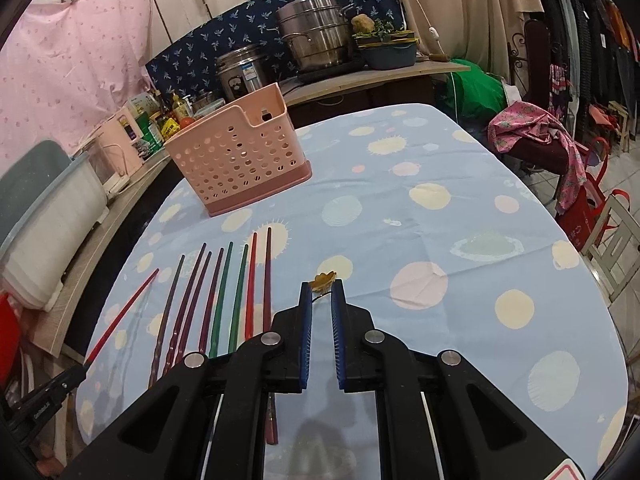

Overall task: Organize utensils
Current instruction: 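Lift both held utensils into the pink basket and open both tools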

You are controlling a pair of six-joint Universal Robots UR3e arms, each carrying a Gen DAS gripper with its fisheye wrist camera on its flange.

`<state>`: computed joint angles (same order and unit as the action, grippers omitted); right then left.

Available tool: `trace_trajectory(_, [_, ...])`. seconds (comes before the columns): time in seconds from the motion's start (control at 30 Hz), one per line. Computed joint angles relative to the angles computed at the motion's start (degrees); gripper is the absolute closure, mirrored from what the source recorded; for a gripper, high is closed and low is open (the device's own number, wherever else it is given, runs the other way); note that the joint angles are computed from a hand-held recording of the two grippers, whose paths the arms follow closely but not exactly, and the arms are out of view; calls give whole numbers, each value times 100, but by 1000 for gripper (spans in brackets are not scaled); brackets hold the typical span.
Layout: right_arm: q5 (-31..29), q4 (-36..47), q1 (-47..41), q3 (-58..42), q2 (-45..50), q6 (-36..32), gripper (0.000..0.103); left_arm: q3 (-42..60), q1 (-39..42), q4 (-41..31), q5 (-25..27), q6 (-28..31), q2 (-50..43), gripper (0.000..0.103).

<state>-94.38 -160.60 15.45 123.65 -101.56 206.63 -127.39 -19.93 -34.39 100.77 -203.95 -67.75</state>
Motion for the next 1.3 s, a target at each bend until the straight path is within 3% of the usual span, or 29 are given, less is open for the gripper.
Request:
trace_trajectory(0.1, [155,4,-165,113,-128,-1,94,209,-4,-140,60,29,-11,96])
trace_trajectory(0.17, [265,29,-286,160,-183,-16,101,335,40,-241,42,74,9,96])
trace_trajectory(0.63, [634,395,-665,-268,-453,-292,101,1604,354,-716,215,634,-159,96])
trace_trajectory(1.03, [1071,906,-867,-2414,478,-783,101,4184,826,-1257,-118,1226,-1312,96])
trace_trajectory(1.3, [1134,1282,-972,-4423,1919,-788,101,6929,399,-1129,274,1278,-3115,96])
